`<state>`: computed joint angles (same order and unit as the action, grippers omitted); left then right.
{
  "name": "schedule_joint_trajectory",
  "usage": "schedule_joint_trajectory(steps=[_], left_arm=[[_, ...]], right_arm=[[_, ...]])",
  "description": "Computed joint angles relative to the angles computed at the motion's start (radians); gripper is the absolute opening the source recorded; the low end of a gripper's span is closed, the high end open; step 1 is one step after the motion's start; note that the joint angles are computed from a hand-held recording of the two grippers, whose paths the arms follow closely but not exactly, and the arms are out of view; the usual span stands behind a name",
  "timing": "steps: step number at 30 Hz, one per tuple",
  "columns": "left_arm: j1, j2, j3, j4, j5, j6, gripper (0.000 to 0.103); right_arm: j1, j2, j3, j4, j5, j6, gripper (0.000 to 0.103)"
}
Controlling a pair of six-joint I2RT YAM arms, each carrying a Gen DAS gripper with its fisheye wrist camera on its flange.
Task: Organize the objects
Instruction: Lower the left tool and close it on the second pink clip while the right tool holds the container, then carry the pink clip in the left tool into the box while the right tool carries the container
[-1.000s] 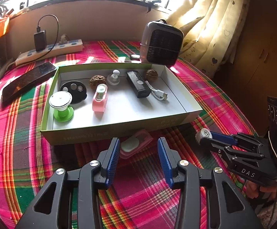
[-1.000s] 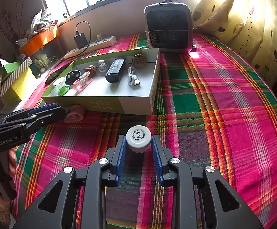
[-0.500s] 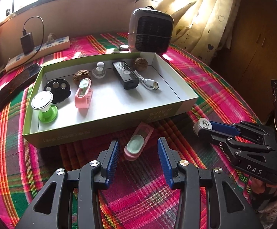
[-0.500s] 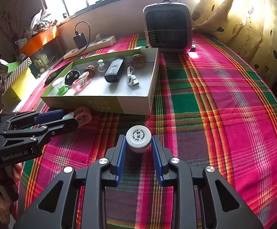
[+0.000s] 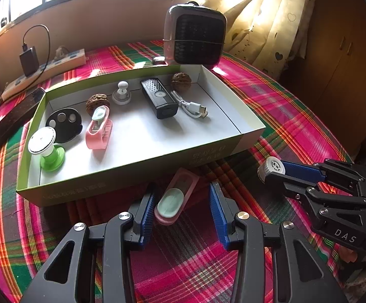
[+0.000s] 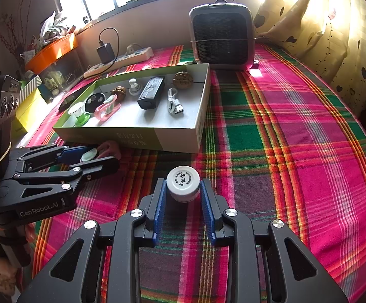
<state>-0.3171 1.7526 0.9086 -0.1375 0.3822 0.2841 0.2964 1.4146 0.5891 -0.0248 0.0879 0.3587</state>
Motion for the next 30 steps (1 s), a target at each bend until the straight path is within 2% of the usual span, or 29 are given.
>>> schedule_joint_trajectory(steps=[4, 10, 15, 19, 30], left_arm=[[-0.003, -0.001, -0.007, 0.013, -0.005, -0.008, 0.038], [-0.005, -0.005, -0.014, 0.030, -0.031, -0.015, 0.028], [-0.007, -0.010, -0.025, 0.044, -0.044, -0.015, 0.024], [-0.001, -0.009, -0.024, 0.046, -0.046, -0.019, 0.016], [-0.003, -0.013, -0.031, 0.056, -0.050, -0.019, 0.016]], right_arm=[[0.001, 0.000, 0.001, -0.001, 0.002, 0.000, 0.029], [0.001, 0.000, 0.001, -0.002, 0.002, 0.000, 0.029], [0.002, 0.001, 0.002, -0.002, 0.002, 0.000, 0.029], [0.003, 0.002, 0.002, -0.002, 0.003, 0.000, 0.029], [0.004, 0.001, 0.002, -0.003, 0.004, 0.001, 0.029]])
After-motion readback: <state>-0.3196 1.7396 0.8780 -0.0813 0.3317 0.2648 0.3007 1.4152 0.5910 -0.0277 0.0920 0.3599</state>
